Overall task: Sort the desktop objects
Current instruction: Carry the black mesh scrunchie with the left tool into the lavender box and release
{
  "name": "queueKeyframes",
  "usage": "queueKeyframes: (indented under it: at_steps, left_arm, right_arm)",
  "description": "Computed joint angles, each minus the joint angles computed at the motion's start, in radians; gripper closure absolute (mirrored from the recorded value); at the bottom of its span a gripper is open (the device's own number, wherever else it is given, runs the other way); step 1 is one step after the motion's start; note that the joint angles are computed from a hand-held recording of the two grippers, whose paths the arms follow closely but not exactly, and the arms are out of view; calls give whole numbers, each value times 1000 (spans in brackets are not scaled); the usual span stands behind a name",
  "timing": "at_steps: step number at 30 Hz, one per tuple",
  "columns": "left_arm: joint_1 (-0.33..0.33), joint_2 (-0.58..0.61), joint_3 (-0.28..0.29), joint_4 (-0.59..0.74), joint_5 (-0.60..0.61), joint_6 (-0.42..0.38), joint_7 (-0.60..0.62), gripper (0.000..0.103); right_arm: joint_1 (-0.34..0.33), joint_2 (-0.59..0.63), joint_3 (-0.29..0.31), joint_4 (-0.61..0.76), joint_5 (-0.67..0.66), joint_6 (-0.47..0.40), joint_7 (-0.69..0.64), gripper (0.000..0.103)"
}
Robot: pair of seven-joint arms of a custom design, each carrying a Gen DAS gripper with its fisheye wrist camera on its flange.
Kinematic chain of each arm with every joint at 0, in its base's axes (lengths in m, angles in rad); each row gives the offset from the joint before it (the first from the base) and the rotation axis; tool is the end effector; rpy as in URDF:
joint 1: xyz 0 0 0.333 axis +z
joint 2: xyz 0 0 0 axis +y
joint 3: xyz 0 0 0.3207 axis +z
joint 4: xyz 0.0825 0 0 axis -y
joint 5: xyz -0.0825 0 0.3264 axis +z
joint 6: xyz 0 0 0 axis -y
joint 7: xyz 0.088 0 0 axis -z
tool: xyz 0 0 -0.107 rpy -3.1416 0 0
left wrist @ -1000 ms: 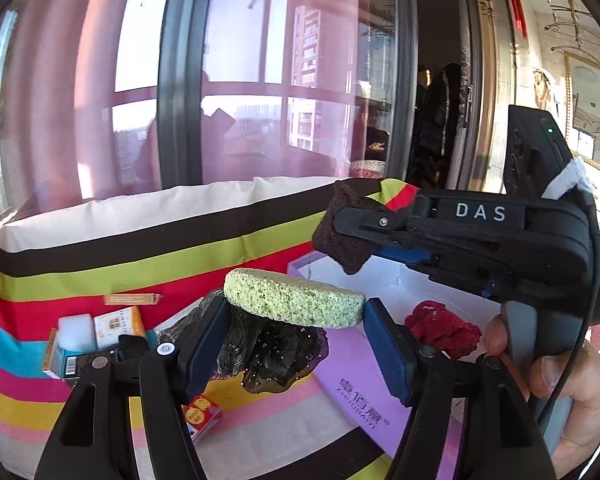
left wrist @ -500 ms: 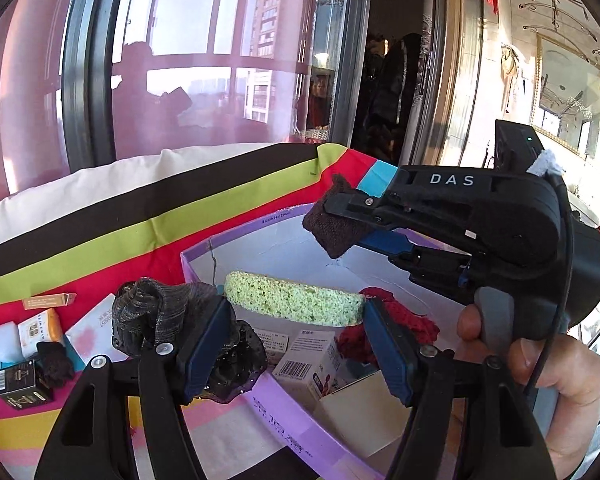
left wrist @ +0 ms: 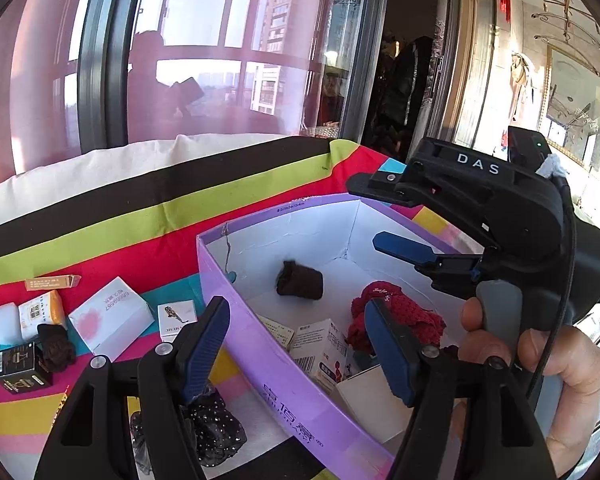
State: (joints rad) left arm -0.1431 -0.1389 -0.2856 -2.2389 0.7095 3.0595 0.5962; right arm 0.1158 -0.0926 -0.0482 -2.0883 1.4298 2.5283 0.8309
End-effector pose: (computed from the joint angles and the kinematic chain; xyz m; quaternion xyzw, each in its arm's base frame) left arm 0.4217 -0.2576 0.5578 -0.5752 0.6698 -0.4061 0.2358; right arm 0.5100 0.0234 0.5448 -0.5193 0.6591 0.0420 0.5423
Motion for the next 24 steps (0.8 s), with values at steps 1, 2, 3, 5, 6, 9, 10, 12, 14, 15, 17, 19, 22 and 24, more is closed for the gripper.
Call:
queueKeyframes:
  at_steps: [1,2,3,5,6,9,10,12,14,15,17,19,22,24]
  left_arm:
    - [3,-3,1,-3,2,3,-4,33]
    - [3,-6,4,-7,-1,6,-3,33]
    - [4,-9,5,-10,-3,7,-2,32]
    - [12,-16,1,-15,3,5,-8,33]
    - [15,-19,1,-19,3,9,-10,33]
    - [32,-35,-5,-37,15,18,-25,33]
    - [42,-41,-9,-44,23,21,-36,32]
    - [67,-61,-20,-66,42,25,-68,33]
    - [88,-80,-26,-93,47,21,-94,32]
    - [89,-85,-24,-105,40,11,-95,29]
    - [72,-86,-12,-121,2,-44,-75,25]
    - [64,-77,-16,-118,-16,-136,-74,24]
    - [46,-63,5,-137,-33,-170,-71,24]
    - [18,-53,31,-148,-93,-193,-35,24]
  right_arm:
    - [-1,0,-1,0,1,1,2,34]
    - [-1,0,-1,-1,1,1,3,34]
    - [-2,0,-1,0,0,0,4,34]
    - [-2,-2,-1,-1,-2,-5,2,34]
    - [-1,-2,-1,0,-3,-5,3,34]
    - [-2,-3,-2,-1,4,-7,0,32]
    - [-3,-3,-3,-2,6,-5,1,30]
    - [-3,2,-1,4,1,1,10,25]
    - [0,3,3,7,-17,6,12,22]
    - [2,3,6,9,-26,4,7,20]
    - [8,0,7,12,-30,-14,-20,16]
    - [12,-4,7,12,-20,-35,-52,13]
    - [19,-9,12,9,-30,-28,-58,11]
    - [25,-14,15,8,-42,-27,-76,11]
